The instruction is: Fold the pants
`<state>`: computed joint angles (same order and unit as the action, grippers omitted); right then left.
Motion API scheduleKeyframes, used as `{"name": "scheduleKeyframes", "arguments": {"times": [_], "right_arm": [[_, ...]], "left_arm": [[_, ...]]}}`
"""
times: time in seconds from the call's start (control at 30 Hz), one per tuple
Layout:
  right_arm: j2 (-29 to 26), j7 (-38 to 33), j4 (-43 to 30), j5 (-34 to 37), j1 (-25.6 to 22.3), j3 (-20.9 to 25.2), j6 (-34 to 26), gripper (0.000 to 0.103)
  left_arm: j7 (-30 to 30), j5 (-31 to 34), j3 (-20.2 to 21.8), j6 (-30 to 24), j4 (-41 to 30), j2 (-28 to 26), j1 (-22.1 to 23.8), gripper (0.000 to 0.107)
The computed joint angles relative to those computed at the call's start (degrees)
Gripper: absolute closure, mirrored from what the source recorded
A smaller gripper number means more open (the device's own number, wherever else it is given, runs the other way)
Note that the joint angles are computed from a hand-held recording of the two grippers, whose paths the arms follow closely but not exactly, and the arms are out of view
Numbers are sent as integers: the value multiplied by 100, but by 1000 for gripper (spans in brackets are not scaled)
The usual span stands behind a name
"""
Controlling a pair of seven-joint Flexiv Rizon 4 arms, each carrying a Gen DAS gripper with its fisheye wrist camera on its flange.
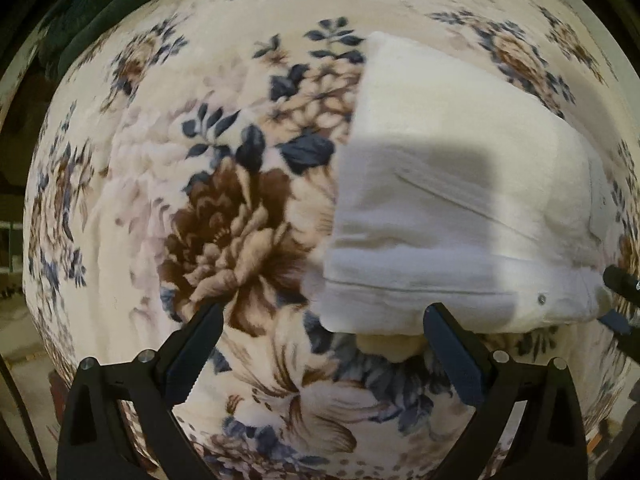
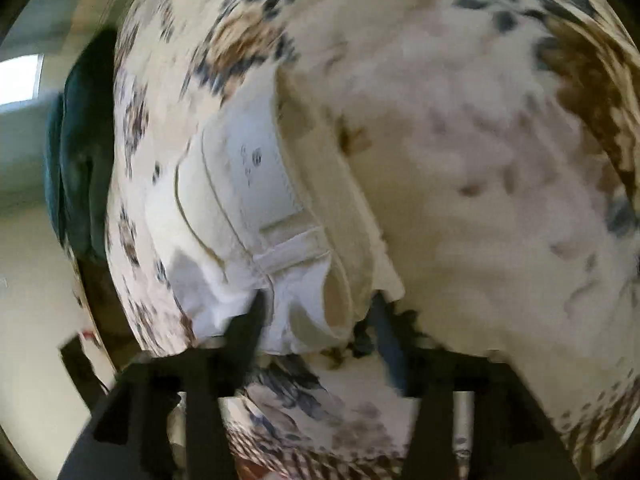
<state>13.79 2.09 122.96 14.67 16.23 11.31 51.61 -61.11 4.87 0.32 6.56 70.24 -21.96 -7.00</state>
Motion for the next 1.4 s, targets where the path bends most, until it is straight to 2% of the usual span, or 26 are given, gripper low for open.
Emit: {"name": "scheduleKeyframes", "arguments": {"times": [0.03, 0.1, 0.13, 0.17, 0.2, 0.27, 0.33, 0.37, 0.4, 0.43, 0.5, 0.57, 0.6, 0.63, 0.67, 0.77, 0.83, 0.87, 0.93, 1.0, 1.1, 1.17, 1.23, 1.3, 1.4], "right_arm": [[2, -39, 17, 57, 11, -22, -55, 34], [-141, -517, 74, 743, 170, -164, 410, 34], [-289, -811, 9, 1163, 315, -253, 550, 42], [-375, -806, -34, 1210, 300, -206, 541, 66], [-443, -683, -72, 1063, 268, -138, 497, 67], [-417, -355, -162, 466, 192, 23, 291, 78], [-275, -128, -205, 41, 151, 126, 134, 79], [-222, -257, -298, 23, 188, 80, -166, 79], [-213, -298, -296, 99, 222, 74, -311, 79], [-249, -357, -170, 423, 276, 63, -211, 79], [-417, -995, -79, 1365, 426, -120, -22, 75], [-485, -1364, -177, 1608, 381, -207, -151, 55], [-452, -1455, -219, 1545, 333, -196, -199, 49], [-369, -1459, -227, 1344, 269, -154, -245, 30], [-237, -1305, -201, 932, 175, -68, -291, 15], [82, -1076, -74, -15, -44, 70, -270, 9], [134, -1322, 66, -82, -78, -19, 47, 5], [1, -1696, 118, 63, -36, -151, 413, 5], [-345, -2459, 91, 668, 101, -397, 1060, 5], [-799, -3722, -152, 2008, 271, -723, 1487, 5], [-1339, -5524, -653, 3860, 147, -952, 1247, 3], [-1659, -6428, -982, 4665, -59, -947, 977, 3], [-1792, -7131, -1175, 5270, -286, -851, 814, 3], [-1941, -7876, -1364, 5975, -515, -735, 738, 3], [-2152, -8240, -1503, 6293, -782, -566, 580, 3]], "left_arm": [[-43, 12, 11, -43, -54, -48, 6, 4], [-127, 15, 31, -136, -162, -136, 28, 4], [-168, 6, 44, -164, -205, -174, 47, 4], [-187, 1, 50, -173, -225, -190, 60, 4], [-198, -1, 58, -166, -240, -202, 75, 4], [-183, -17, 68, -129, -258, -214, 117, 4], [-200, -97, 69, -161, -310, -254, 175, 4], [-240, -171, 64, -220, -363, -299, 211, 4], [-274, -252, 54, -277, -411, -347, 244, 4], [-337, -331, 43, -369, -502, -433, 273, 4], [-462, -493, 17, -626, -733, -612, 327, 4], [-578, -764, -41, -777, -968, -806, 415, 4], [-588, -901, -77, -770, -1042, -881, 460, 4], [-591, -1132, -150, -833, -1191, -1020, 539, 4], [-612, -1372, -231, -992, -1418, -1211, 617, 4], [-556, -1851, -439, -1486, -2084, -1776, 733, 4], [-348, -2075, -607, -1965, -2620, -2227, 749, 4], [-233, -2090, -649, -2252, -2972, -2491, 705, 4], [67, -2145, -750, -2738, -3498, -2897, 623, 5], [284, -2190, -748, -3029, -3617, -3026, 525, 5], [448, -2266, -772, -3571, -4293, -3541, 401, 5], [298, -2428, -798, -3814, -4692, -3854, 417, 4], [153, -2613, -832, -3648, -4398, -3782, 505, 4], [280, -2649, -821, -3353, -3922, -3544, 539, 4], [334, -2664, -808, -3190, -3659, -3366, 512, 4]]}}
